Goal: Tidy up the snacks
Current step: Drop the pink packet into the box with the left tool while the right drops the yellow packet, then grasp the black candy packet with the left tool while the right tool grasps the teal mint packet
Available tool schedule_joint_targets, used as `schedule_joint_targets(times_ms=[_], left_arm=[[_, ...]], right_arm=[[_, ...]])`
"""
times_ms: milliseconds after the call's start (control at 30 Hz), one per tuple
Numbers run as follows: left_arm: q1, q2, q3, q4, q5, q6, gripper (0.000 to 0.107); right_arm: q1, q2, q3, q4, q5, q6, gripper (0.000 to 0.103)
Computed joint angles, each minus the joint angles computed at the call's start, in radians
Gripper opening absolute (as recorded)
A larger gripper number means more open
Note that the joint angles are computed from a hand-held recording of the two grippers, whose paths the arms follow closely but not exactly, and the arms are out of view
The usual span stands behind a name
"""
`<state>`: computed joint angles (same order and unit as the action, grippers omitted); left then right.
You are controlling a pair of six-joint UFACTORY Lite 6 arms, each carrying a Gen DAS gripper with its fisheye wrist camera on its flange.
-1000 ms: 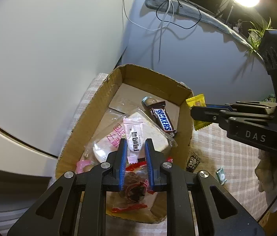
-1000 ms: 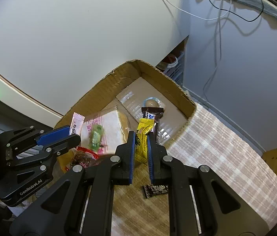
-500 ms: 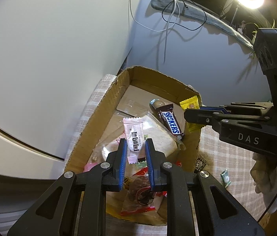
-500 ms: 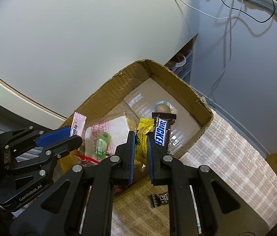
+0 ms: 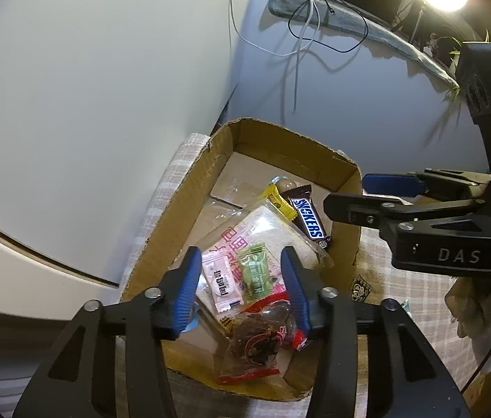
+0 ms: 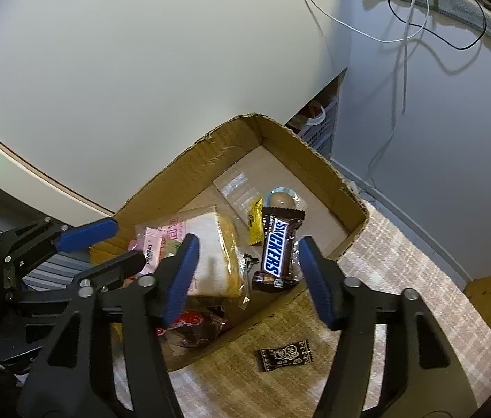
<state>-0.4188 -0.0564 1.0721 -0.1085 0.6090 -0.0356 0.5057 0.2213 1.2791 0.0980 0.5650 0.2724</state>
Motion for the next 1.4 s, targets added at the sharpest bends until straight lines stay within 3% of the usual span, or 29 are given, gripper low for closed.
schedule_joint_targets(times_ms=[100,500,1033,1400], left_arm=[[-0.004,0.000,-0.002,0.018,0.000,-0.016,0.051],[-0.065,-0.028,-0.012,0.045,0.006,-0.065,0.052],[-0.256,-0.086,-0.060,0.045,-0.011,-0.140,0.052],[-0.426,-0.097,-0.101,0.050,-0.022,-0.217,0.052]], right_arm=[[-0.004,-0.013,-0.012,-0.021,0.000,0.016,0.072],[-0.080,-0.175,-0.164,-0.009,0.017,-0.026,0.073],[-0.249,-0.648,-0.598,0.001,0.102,-0.113,0.073],[-0.180,-1.025,-0.879,-0.084,0.226,0.047,0.073]])
